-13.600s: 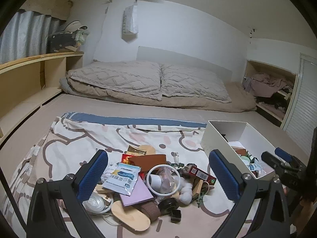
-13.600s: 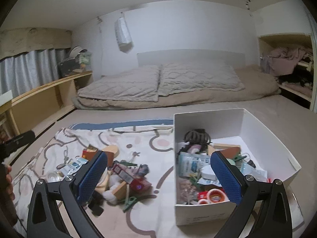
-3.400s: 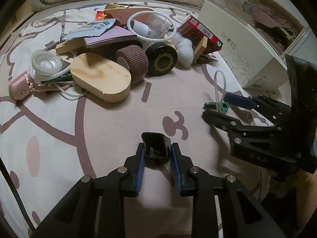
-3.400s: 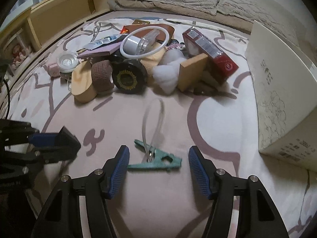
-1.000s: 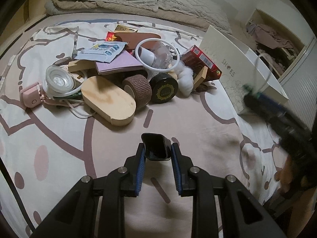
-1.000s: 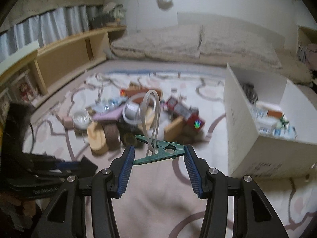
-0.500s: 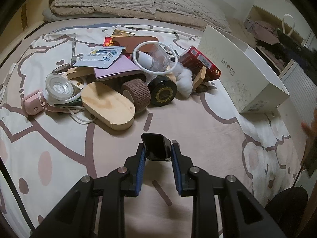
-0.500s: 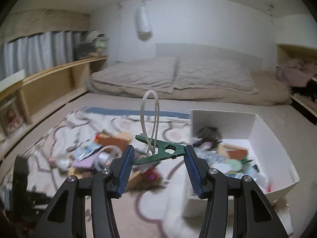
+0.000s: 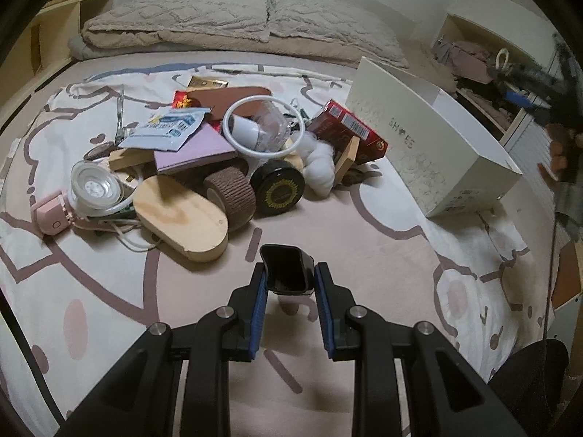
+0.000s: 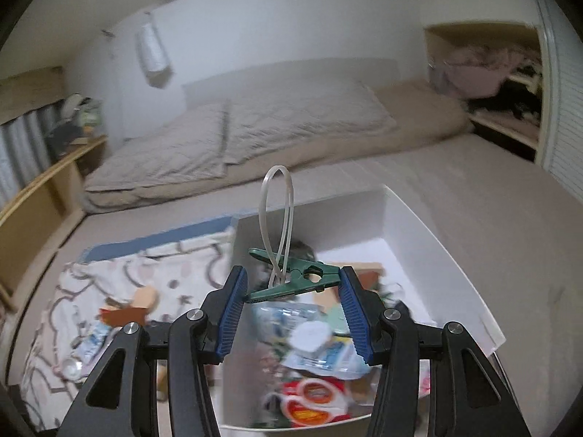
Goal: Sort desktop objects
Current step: 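Carry the teal clothespin into the shoe box and open the right gripper while the left carries the black piece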
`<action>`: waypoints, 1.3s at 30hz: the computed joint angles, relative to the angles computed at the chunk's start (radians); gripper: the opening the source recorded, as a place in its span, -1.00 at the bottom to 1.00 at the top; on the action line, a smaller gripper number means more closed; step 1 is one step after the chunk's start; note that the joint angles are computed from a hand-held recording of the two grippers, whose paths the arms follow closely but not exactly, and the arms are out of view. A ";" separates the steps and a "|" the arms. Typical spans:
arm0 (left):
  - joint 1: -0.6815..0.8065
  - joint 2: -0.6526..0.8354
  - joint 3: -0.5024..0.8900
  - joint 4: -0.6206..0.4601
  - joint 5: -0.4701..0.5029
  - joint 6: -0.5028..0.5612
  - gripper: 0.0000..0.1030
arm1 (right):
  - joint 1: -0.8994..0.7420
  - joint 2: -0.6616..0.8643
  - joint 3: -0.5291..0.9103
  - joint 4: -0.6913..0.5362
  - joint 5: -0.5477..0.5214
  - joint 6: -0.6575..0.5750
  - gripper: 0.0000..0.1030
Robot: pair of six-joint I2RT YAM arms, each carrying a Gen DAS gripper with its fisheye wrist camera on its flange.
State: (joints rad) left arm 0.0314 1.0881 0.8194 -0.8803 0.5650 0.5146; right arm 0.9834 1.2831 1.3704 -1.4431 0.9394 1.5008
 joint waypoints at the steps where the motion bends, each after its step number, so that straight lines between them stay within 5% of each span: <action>1: -0.002 -0.005 -0.003 0.005 0.005 -0.001 -0.50 | -0.011 -0.023 -0.031 0.006 -0.016 0.007 0.01; 5: -0.019 -0.025 -0.010 0.018 0.015 -0.012 -0.50 | -0.069 -0.100 -0.150 0.036 -0.094 0.008 0.01; 15: -0.126 -0.089 -0.012 0.043 0.012 -0.085 -0.50 | -0.260 -0.185 -0.283 0.146 -0.280 -0.208 0.01; 25: -0.443 -0.092 0.056 0.135 -0.096 -0.287 -0.50 | -0.354 -0.201 -0.348 0.159 -0.398 -0.276 0.01; 39: -0.836 0.131 0.285 0.258 -0.236 -0.498 -0.50 | -0.394 -0.181 -0.376 0.189 -0.451 -0.364 0.01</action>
State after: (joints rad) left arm -0.8047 1.2187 1.1043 -0.6219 0.3295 0.0170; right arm 0.5891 1.1019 0.9946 -1.2541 0.4885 1.1373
